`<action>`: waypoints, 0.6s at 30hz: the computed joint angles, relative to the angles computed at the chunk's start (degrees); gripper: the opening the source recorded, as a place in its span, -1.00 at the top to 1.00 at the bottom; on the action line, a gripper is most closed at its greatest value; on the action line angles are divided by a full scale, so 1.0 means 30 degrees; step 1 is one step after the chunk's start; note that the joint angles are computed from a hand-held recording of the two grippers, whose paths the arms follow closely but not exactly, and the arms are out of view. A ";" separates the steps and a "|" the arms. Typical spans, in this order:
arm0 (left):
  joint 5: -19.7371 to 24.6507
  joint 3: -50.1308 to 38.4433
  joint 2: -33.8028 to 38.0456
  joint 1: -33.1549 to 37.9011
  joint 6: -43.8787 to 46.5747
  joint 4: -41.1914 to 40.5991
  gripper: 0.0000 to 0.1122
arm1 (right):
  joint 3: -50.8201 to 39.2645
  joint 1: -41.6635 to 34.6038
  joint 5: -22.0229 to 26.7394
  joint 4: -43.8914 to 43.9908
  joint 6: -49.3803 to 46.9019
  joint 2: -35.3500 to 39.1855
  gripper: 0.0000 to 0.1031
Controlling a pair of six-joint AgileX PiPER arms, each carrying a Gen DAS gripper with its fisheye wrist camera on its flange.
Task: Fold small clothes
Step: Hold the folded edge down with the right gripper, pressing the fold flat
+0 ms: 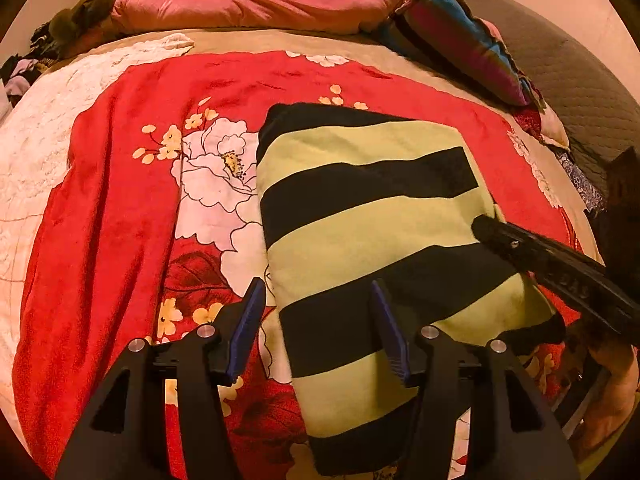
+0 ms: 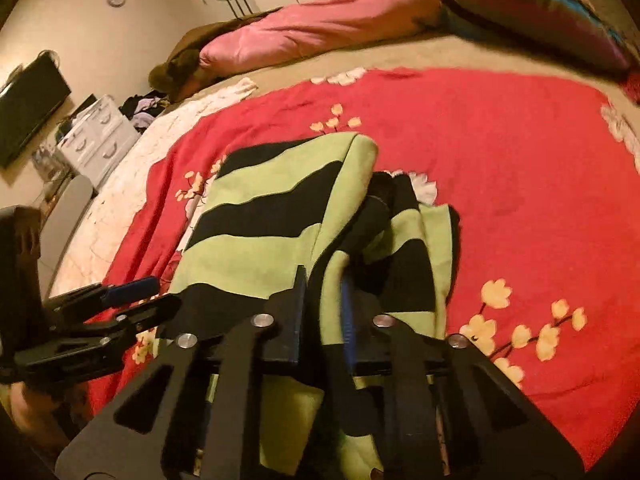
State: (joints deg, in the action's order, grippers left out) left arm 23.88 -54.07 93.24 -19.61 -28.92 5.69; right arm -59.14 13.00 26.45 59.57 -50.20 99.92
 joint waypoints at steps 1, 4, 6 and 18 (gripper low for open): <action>0.0020 -0.0027 -0.0030 -0.0052 -0.0089 0.0058 0.06 | 0.0236 -0.0154 0.0034 0.0756 -0.0709 -0.0278 0.90; 0.0084 -0.0026 -0.0408 -0.0307 -0.0103 0.0032 0.03 | 0.0785 -0.0514 0.0161 0.1377 -0.1489 -0.1309 0.91; 0.0145 -0.0075 -0.0620 -0.0559 -0.0330 0.0387 -0.02 | 0.0905 -0.0537 -0.0170 0.0461 -0.0840 -0.1504 0.91; -0.0579 0.0100 0.0549 -0.0632 0.0175 -0.0590 -0.19 | 0.0715 0.0179 -0.2513 -0.5918 0.5249 0.0635 0.84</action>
